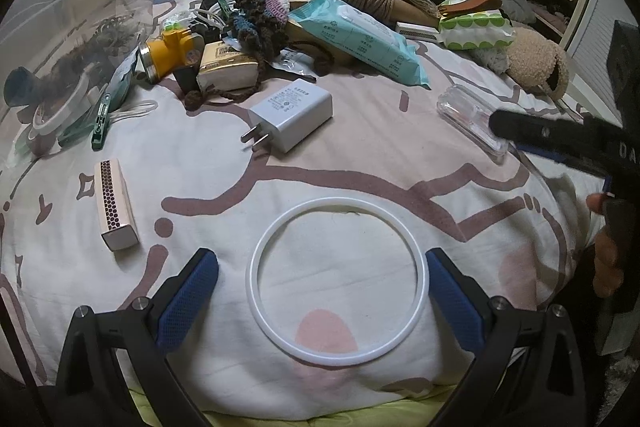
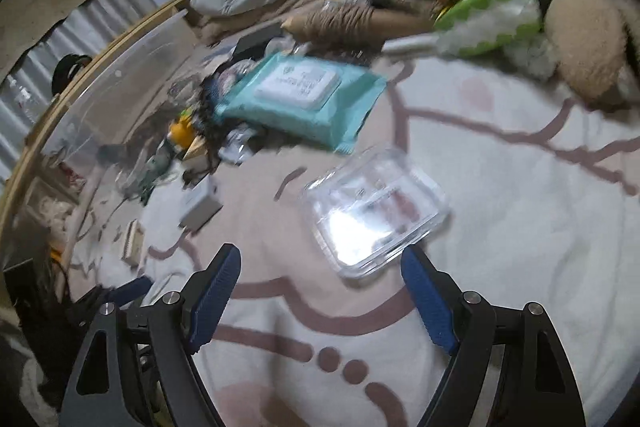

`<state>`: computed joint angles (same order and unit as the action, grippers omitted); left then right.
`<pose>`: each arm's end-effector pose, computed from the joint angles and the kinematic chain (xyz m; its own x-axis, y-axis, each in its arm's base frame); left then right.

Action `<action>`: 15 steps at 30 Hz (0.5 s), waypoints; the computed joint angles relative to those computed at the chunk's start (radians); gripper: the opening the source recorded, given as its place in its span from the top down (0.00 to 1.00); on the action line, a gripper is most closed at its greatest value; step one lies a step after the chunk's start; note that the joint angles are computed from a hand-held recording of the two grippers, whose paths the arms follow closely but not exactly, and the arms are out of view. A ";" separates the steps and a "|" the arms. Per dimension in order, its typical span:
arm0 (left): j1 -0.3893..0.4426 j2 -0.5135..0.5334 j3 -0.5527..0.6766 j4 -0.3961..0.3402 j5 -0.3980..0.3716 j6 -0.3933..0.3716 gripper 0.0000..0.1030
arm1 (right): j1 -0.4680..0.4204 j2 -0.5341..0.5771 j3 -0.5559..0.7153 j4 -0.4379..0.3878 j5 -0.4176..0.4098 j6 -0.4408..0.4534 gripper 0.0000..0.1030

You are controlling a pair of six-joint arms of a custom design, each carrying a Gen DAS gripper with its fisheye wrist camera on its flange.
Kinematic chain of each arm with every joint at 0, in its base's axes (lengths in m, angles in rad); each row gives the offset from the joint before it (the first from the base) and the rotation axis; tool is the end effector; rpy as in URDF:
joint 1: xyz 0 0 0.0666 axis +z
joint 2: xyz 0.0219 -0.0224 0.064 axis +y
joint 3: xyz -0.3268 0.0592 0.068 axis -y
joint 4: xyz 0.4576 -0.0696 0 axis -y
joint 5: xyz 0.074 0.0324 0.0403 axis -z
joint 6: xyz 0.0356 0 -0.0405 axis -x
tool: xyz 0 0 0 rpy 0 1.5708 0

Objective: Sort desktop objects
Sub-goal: 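Close the right tool firmly on the nail-tip box and lift it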

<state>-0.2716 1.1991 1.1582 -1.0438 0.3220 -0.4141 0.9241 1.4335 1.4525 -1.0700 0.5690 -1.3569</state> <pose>0.4534 -0.1384 0.3457 -0.6201 0.5689 -0.5403 0.7061 0.7048 -0.0682 0.3492 0.4300 0.3820 -0.6104 0.5577 -0.5624 0.4026 0.8300 0.3861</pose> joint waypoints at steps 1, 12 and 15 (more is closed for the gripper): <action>0.000 -0.002 0.000 -0.001 -0.002 -0.001 0.00 | -0.002 -0.001 0.003 -0.015 0.013 -0.012 0.20; 0.000 0.000 0.001 -0.001 -0.001 -0.003 0.00 | -0.097 -0.045 -0.090 0.112 -0.099 0.037 0.20; 0.000 0.001 0.001 -0.001 0.000 -0.003 0.00 | -0.073 -0.022 -0.059 0.102 -0.097 0.073 0.20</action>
